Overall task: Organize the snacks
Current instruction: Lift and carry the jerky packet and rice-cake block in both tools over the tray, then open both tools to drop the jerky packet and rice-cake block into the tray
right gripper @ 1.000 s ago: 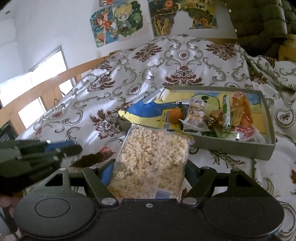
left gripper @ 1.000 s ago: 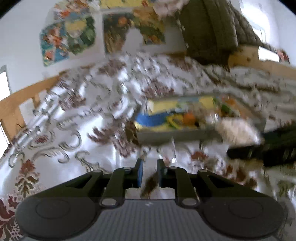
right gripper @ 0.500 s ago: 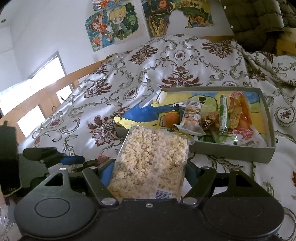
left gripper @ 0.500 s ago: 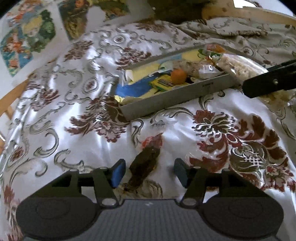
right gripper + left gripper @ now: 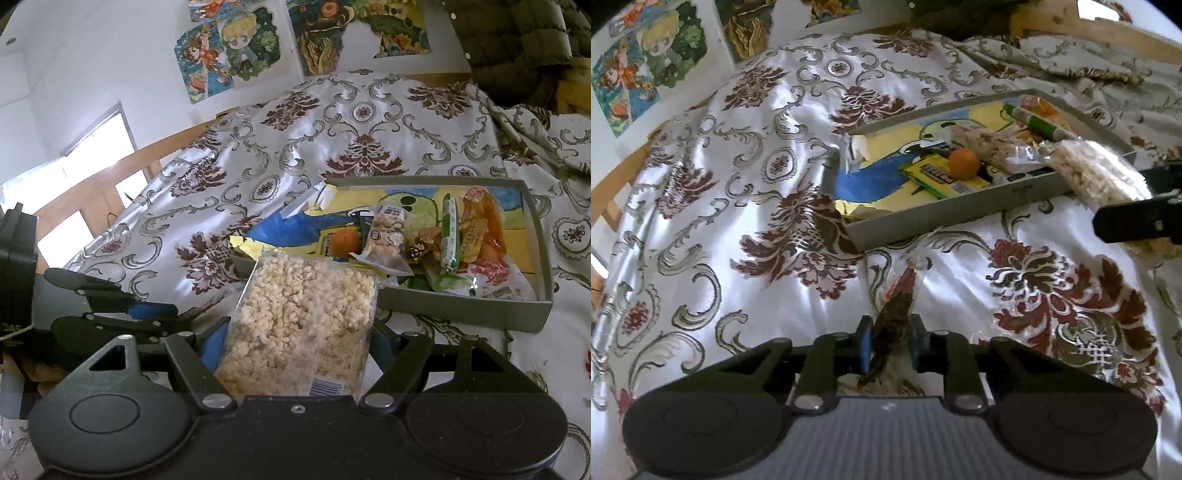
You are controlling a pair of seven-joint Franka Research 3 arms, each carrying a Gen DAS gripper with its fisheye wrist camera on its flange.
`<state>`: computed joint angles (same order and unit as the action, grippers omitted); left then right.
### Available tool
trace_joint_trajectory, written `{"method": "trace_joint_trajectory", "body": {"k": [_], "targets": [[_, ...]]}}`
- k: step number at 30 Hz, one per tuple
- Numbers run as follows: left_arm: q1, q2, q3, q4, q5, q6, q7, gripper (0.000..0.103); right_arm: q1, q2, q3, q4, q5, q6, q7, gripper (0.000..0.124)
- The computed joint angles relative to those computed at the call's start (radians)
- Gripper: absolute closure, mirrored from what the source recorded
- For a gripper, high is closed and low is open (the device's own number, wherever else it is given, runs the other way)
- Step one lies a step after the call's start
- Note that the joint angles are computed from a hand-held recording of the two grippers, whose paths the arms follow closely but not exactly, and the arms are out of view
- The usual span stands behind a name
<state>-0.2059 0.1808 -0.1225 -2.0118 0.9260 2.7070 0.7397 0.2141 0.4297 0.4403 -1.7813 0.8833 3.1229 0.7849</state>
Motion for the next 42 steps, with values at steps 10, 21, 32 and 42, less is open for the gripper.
{"method": "trace_joint_trajectory", "body": {"k": [10,21,32,42], "targets": [[0.002,0.013,-0.009,0.06,-0.081,-0.056,0.022,0.092,-0.056,-0.005,0.066,0.003,0.09,0.014,-0.089,0.047],[0.012,-0.014,-0.006,0.056,-0.18,-0.005,-0.037,0.093,-0.045,-0.013,0.055,0.017,0.187,0.012,-0.167,0.047],[-0.049,0.119,0.039,0.268,-0.025,0.086,-0.258,0.093,-0.073,0.07,0.086,0.138,0.211,0.122,-0.282,0.047],[-0.103,0.411,0.082,0.643,-0.168,0.132,-0.226,0.093,0.117,0.247,-0.253,0.405,0.018,0.089,0.083,0.047]]}}
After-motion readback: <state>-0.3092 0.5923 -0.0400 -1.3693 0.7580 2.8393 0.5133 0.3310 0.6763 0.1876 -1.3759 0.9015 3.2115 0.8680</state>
